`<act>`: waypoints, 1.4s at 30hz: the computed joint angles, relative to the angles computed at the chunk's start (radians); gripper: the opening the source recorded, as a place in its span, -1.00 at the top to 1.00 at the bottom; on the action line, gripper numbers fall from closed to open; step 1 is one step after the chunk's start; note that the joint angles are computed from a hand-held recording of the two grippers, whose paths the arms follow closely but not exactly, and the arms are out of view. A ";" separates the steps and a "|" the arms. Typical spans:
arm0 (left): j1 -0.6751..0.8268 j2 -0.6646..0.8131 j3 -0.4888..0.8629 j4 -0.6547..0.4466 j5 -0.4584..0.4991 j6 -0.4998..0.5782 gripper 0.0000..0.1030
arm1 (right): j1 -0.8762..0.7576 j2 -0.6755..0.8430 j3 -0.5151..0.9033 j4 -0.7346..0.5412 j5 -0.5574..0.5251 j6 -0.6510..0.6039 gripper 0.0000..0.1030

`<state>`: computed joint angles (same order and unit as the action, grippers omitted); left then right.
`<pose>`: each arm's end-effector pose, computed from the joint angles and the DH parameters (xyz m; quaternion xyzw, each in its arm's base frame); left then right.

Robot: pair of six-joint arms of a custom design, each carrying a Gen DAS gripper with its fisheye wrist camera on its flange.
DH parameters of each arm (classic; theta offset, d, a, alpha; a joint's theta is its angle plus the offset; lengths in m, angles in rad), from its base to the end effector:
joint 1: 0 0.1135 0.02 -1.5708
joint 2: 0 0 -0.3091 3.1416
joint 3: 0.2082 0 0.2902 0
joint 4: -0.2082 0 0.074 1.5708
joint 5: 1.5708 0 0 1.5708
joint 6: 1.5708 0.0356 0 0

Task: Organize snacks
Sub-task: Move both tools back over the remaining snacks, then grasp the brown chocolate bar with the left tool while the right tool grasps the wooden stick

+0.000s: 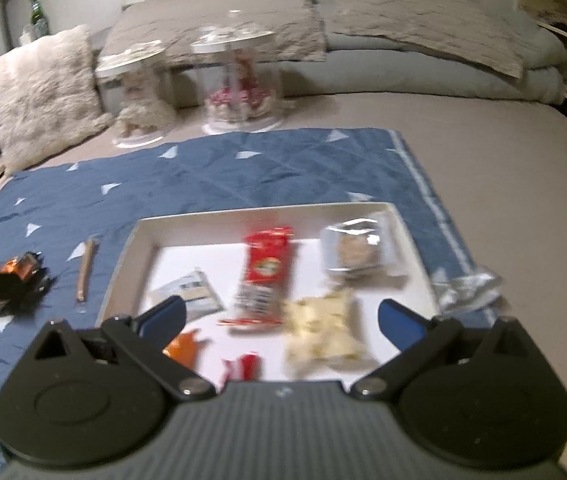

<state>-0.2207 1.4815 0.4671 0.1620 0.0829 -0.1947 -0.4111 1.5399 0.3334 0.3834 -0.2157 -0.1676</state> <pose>0.2583 -0.0610 0.1295 0.0267 0.9351 -0.1104 0.3357 0.2245 -0.0896 0.0988 0.0734 0.9234 -0.0076 0.3766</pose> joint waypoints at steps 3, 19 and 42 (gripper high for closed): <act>0.107 -0.017 -0.007 -0.016 0.037 0.056 -1.00 | 0.100 0.005 0.003 0.012 0.033 0.048 -0.99; 0.540 0.199 0.092 0.027 0.079 0.257 -1.00 | 0.611 0.149 0.130 0.051 0.193 0.266 -0.99; 0.558 0.631 0.460 0.021 0.037 0.190 -1.00 | 0.688 0.611 0.549 0.047 0.196 0.275 -0.98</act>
